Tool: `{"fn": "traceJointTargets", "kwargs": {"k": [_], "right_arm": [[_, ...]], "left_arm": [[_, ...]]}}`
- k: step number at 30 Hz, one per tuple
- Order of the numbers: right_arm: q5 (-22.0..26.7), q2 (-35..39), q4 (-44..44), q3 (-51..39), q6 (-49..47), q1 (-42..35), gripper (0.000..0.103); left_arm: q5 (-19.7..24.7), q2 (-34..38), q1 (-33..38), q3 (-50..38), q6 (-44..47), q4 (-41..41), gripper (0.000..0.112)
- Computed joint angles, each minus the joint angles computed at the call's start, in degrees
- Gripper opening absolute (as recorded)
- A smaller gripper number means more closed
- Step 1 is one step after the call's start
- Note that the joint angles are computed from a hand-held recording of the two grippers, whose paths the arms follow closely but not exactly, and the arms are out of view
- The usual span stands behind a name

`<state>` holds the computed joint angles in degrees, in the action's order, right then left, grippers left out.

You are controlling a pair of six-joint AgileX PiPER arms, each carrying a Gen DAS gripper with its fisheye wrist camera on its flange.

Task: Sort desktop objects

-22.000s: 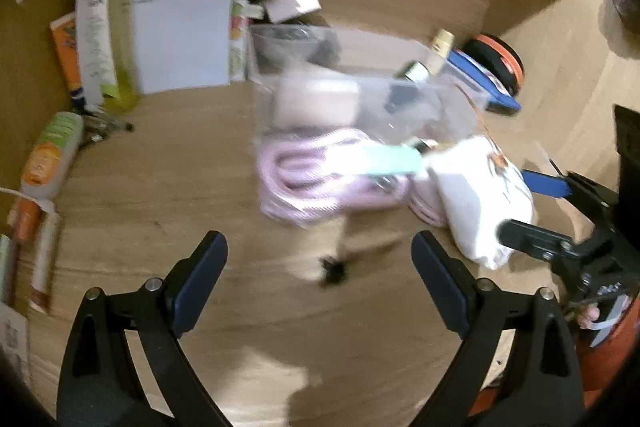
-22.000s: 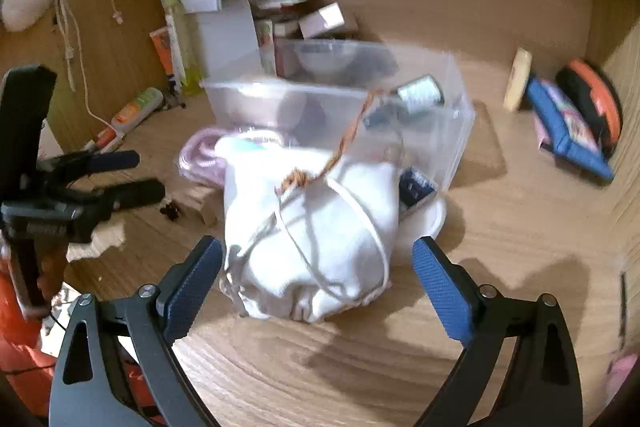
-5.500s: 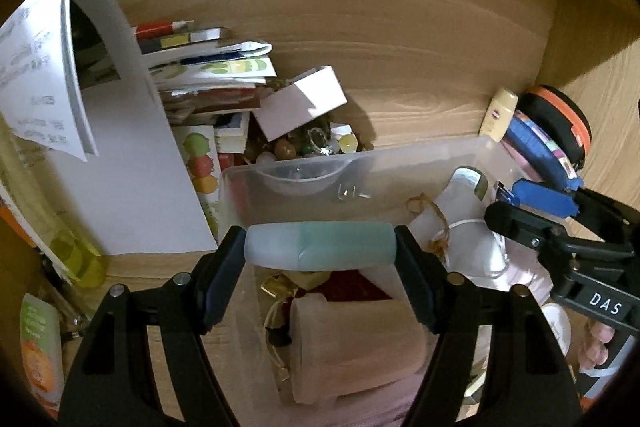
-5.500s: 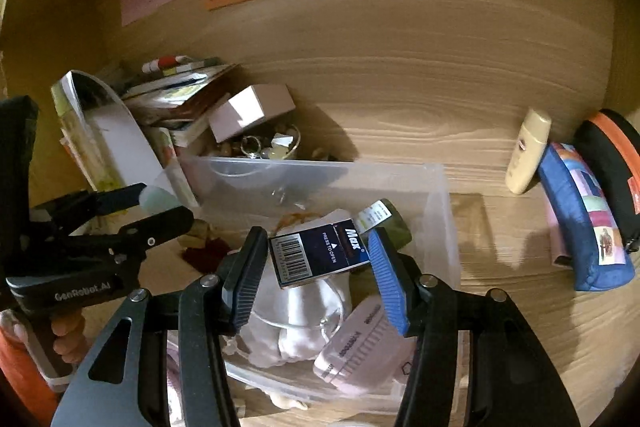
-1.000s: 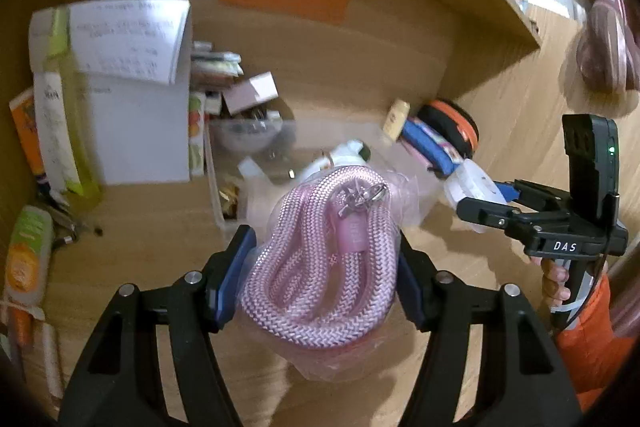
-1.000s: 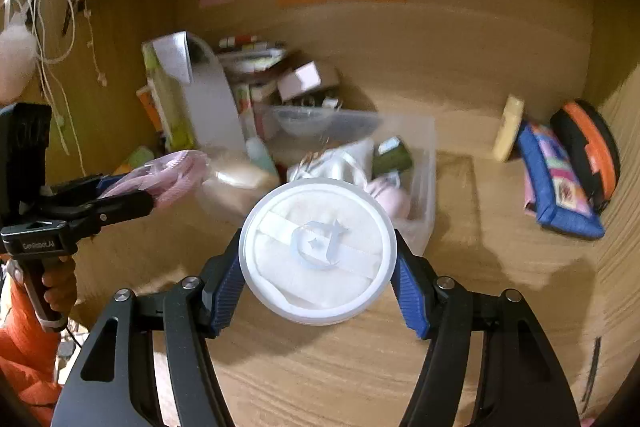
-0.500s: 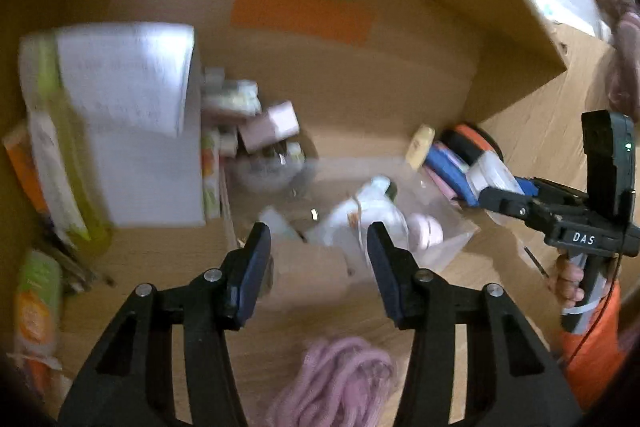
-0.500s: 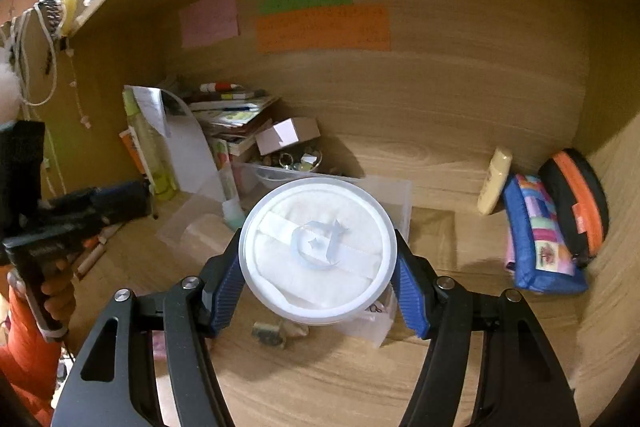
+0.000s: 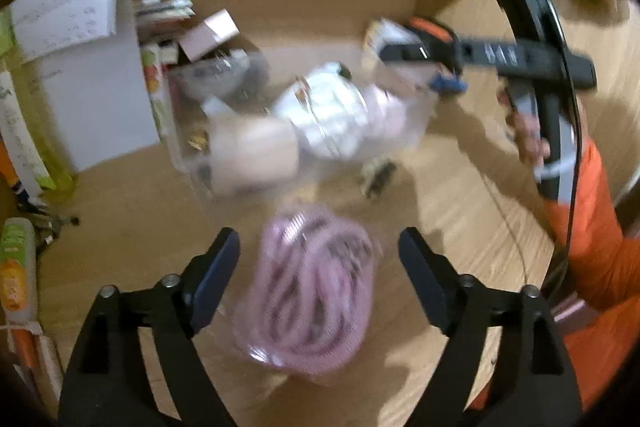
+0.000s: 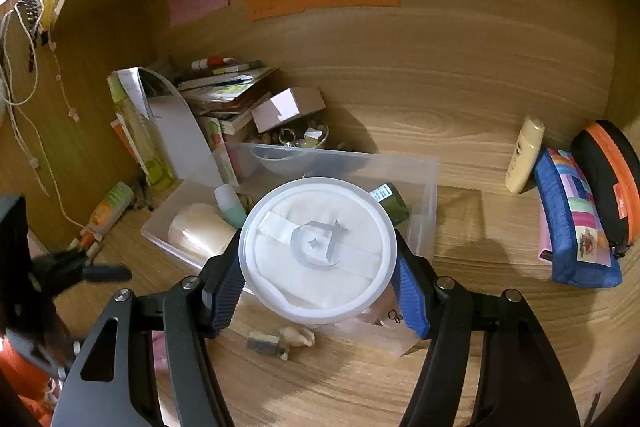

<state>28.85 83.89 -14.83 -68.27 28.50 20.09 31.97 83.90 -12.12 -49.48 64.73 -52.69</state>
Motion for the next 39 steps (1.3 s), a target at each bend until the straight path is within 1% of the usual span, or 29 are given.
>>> {"fn": "traceJointTargets", "kwargs": {"k": [1, 3, 9, 10, 14, 16, 19, 20, 22, 23, 24, 26, 27, 30, 32, 37, 39], "right_arm": [[0.1, 0.3, 0.3, -0.3, -0.2, -0.1, 0.062], [0.2, 0.8, 1.7, -0.7, -1.5, -0.7, 0.062], [1.4, 2.4, 1.9, -2.8, -2.4, -0.7, 0.062], [1.6, 2.9, 2.0, -3.4, -2.8, -0.6, 0.062], [2.7, 5.4, 2.7, -6.4, -4.3, -0.3, 0.062], [3.5, 6.9, 3.0, -8.3, -5.2, 0.0, 0.062], [4.9, 9.5, 3.0, -11.2, -6.1, 0.8, 0.062], [5.5, 10.4, 3.1, -12.3, -6.6, 1.0, 0.062], [6.9, 12.5, 2.8, -14.7, -6.9, 1.4, 0.062], [7.3, 13.4, 3.0, -15.7, -7.2, 1.4, 0.062], [7.9, 14.3, 3.3, -16.8, -7.7, 1.4, 0.062], [9.3, 16.2, 3.3, -19.1, -8.0, 1.6, 0.062], [10.1, 17.2, 3.3, -20.4, -8.1, 1.7, 0.062], [13.2, 20.4, 3.6, -24.7, -8.9, 1.8, 0.062], [15.2, 22.3, 2.6, -27.4, -9.0, 2.4, 0.062], [19.3, 26.3, 1.6, -32.6, -10.0, 3.3, 0.062], [20.4, 27.6, 1.7, -34.4, -10.3, 3.5, 0.062]], "left_arm": [[-0.3, 0.2, -0.4, 0.6, 0.3, 0.1, 0.087], [-1.4, 0.8, -2.1, 0.7, -2.5, 3.6, 0.089], [-5.4, 3.0, -5.4, 1.1, -9.0, 11.6, 0.096], [-5.5, 3.4, -5.6, 0.9, -10.1, 12.7, 0.096], [-5.6, 7.3, -6.8, -2.1, -20.0, 21.1, 0.096], [-7.5, 8.0, -7.7, -2.5, -24.2, 24.9, 0.096], [-8.2, 8.8, -8.3, -3.4, -26.5, 26.8, 0.096], [-8.4, 9.0, -8.4, -3.4, -26.2, 26.5, 0.096], [-9.5, 9.0, -8.6, -3.2, -24.6, 25.2, 0.089], [-10.1, 8.9, -8.5, -3.1, -22.4, 23.6, 0.077], [-10.1, 9.1, -8.4, -3.5, -22.0, 23.4, 0.07], [-11.0, 9.1, -8.3, -3.7, -23.9, 24.9, 0.065], [-10.8, 9.2, -7.6, -3.7, -22.0, 22.9, 0.063], [-12.1, 8.5, -6.9, -2.7, -23.4, 23.3, 0.059], [-11.4, 7.7, -4.4, -1.8, -18.5, 16.8, 0.057], [-10.9, 4.6, 0.5, 1.3, -8.7, 4.3, 0.057], [-9.5, 3.2, 3.2, 2.4, -2.9, -2.2, 0.057]]}}
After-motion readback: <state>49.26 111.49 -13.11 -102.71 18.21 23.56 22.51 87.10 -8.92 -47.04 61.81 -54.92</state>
